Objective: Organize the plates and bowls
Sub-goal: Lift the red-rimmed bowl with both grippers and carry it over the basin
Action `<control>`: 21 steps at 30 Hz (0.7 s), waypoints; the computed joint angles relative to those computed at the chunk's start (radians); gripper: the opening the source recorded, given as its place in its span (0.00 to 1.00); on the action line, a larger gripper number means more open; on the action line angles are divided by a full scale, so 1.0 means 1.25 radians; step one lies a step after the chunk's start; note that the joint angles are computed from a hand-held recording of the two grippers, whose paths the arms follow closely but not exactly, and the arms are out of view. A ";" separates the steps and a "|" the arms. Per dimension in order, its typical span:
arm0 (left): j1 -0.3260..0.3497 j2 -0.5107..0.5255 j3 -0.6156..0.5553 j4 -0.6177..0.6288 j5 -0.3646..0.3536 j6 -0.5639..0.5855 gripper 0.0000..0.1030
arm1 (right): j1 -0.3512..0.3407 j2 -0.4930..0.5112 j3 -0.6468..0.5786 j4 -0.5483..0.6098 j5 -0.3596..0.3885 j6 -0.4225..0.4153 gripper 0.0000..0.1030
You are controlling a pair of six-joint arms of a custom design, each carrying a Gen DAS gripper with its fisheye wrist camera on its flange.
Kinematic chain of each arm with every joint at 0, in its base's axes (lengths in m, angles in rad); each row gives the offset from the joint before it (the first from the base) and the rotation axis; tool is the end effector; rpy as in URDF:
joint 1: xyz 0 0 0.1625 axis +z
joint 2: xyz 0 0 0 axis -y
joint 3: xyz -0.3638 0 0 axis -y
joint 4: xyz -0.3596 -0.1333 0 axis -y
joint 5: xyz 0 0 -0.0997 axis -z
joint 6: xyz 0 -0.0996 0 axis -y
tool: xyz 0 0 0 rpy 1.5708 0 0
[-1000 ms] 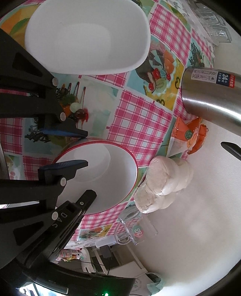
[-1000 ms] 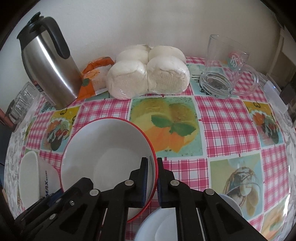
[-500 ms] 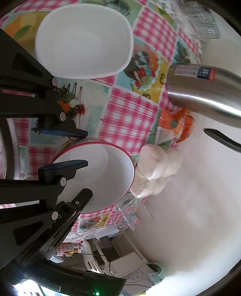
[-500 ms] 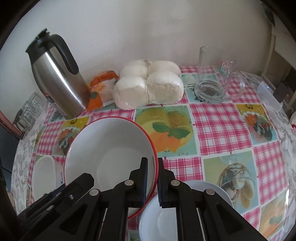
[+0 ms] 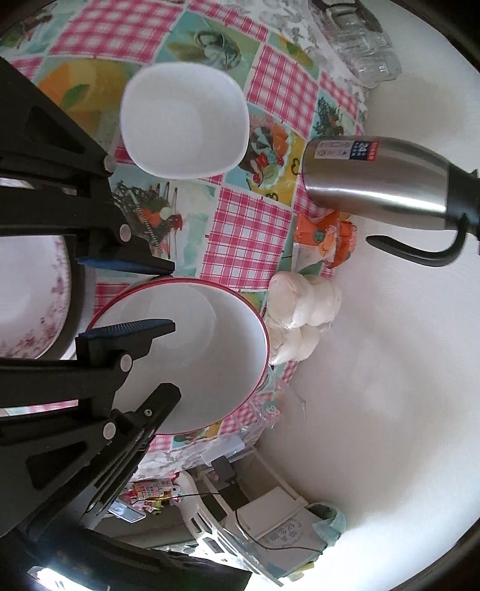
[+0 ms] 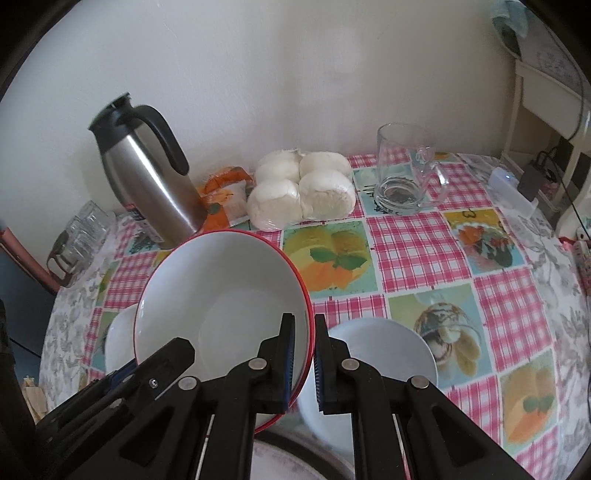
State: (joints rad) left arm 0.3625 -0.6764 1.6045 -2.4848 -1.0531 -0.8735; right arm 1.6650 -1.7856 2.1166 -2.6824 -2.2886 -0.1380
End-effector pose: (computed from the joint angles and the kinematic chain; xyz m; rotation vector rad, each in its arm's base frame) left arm -0.4941 -0.3827 0.0144 0.4717 2.7603 -0.6298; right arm 0.1038 -0.3781 0.4179 -0.0847 -2.2871 0.9118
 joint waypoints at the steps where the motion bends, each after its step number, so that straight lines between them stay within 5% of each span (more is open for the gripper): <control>1: -0.008 -0.010 0.007 0.009 0.005 -0.010 0.24 | 0.007 -0.012 0.006 0.009 0.001 0.011 0.10; 21: -0.096 -0.130 0.144 0.080 0.006 -0.096 0.24 | 0.082 -0.189 0.142 0.101 0.001 0.123 0.11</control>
State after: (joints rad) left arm 0.2429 -0.8394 1.7847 -2.3847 -1.0457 -0.9940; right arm 1.7675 -2.0223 2.2935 -2.5566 -2.2875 0.0161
